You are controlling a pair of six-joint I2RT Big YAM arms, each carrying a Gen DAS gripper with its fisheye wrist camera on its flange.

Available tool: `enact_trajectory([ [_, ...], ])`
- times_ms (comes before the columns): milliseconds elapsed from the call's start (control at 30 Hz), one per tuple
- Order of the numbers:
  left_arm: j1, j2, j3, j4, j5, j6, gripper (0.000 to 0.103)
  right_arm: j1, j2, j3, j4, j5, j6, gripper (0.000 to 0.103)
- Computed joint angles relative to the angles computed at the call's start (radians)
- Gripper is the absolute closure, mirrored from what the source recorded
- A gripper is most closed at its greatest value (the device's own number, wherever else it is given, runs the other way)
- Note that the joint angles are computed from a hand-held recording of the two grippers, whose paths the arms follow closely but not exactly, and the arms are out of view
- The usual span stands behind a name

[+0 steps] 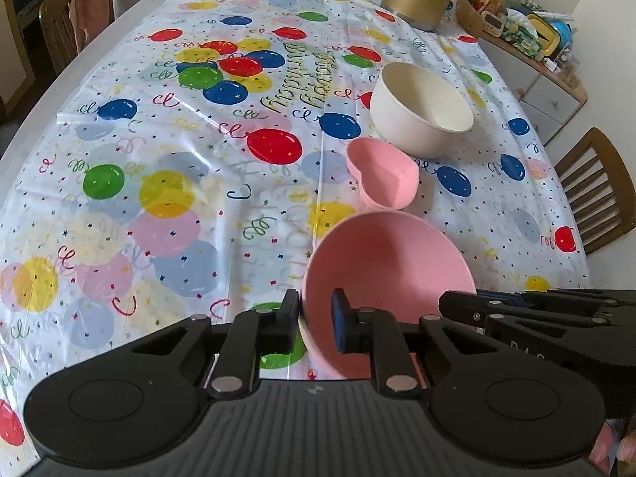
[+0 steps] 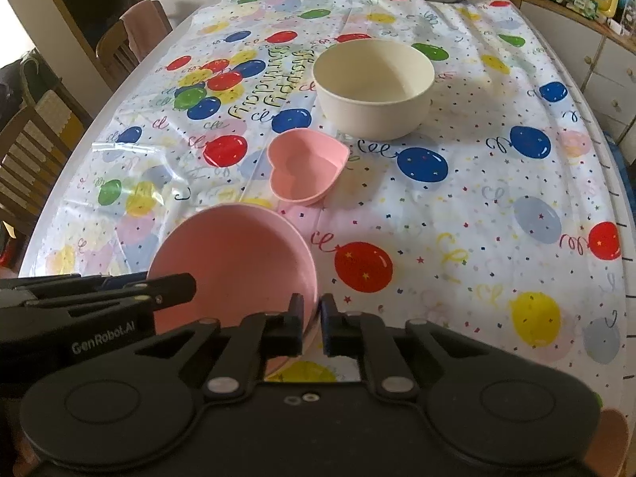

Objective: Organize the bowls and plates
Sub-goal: 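Lift the pink bowl with both grippers and carry it toward the plate stack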

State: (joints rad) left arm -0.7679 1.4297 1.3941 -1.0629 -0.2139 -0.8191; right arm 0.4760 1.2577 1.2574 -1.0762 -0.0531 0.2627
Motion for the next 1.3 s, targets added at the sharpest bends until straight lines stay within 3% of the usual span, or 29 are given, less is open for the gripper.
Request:
enact_trajectory([
  [633, -0.084, -0.124, -0.037, -0.112, -0.062, -0.067, 0.086, 0.094, -0.12, -0.025, -0.058, 0.025, 0.062, 0.096],
  [1300, -0.208, -0.332, -0.201, -0.243, -0.092, -0.209, 0.086, 0.346, -0.208, -0.082, -0.107, 0.107, 0.259, 0.096],
])
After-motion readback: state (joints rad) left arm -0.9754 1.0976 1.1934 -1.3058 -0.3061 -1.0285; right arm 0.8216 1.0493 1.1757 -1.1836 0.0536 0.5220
